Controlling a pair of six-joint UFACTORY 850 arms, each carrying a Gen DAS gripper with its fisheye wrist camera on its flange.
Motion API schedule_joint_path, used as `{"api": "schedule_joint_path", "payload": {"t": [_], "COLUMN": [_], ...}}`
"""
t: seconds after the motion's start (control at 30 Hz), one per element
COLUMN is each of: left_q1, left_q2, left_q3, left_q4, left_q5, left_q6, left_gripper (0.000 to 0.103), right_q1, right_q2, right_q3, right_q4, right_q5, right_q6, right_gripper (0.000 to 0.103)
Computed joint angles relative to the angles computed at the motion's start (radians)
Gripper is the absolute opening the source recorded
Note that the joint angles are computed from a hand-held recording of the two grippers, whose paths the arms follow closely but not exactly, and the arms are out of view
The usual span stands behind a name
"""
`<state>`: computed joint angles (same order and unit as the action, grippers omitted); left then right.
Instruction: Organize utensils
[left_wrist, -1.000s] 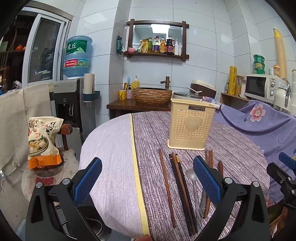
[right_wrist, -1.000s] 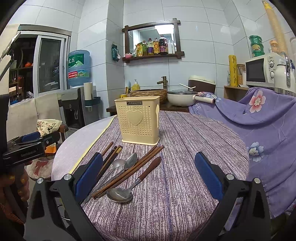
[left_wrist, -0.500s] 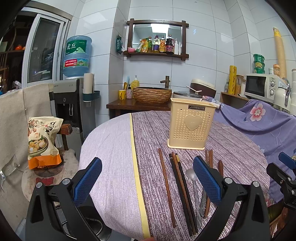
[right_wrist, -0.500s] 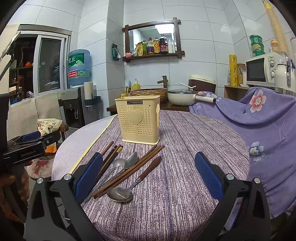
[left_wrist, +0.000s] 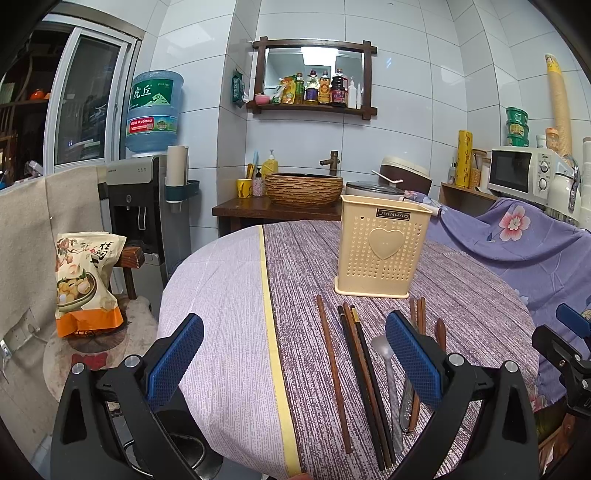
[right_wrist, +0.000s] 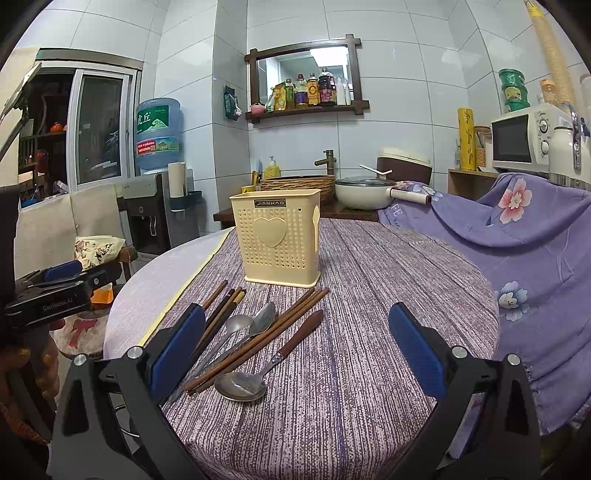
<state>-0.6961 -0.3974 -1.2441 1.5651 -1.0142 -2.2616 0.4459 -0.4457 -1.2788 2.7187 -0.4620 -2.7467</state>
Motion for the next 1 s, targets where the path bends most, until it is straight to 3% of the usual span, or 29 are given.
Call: {"api": "schedule_joint_path", "payload": {"t": [0.7,1.0], "left_q1": [0.001,0.036], "left_q2": [-0.001,0.006], "left_q3": [-0.002,0.016], "left_q4": [-0.006,-0.075], "left_q5": [0.001,0.072], "left_q6": [0.007,0.039], "left_gripper": [0.097,0.097], "right_q1": [0.006,0.007], "right_q2": [-0.007,-0.056], "right_q3": [-0.001,-0.064], "right_q4": [0.022,0.066], "right_q5": [0.001,0.131], "right_q6": [-0.023,-0.063], "right_gripper": [0.098,0.098]}}
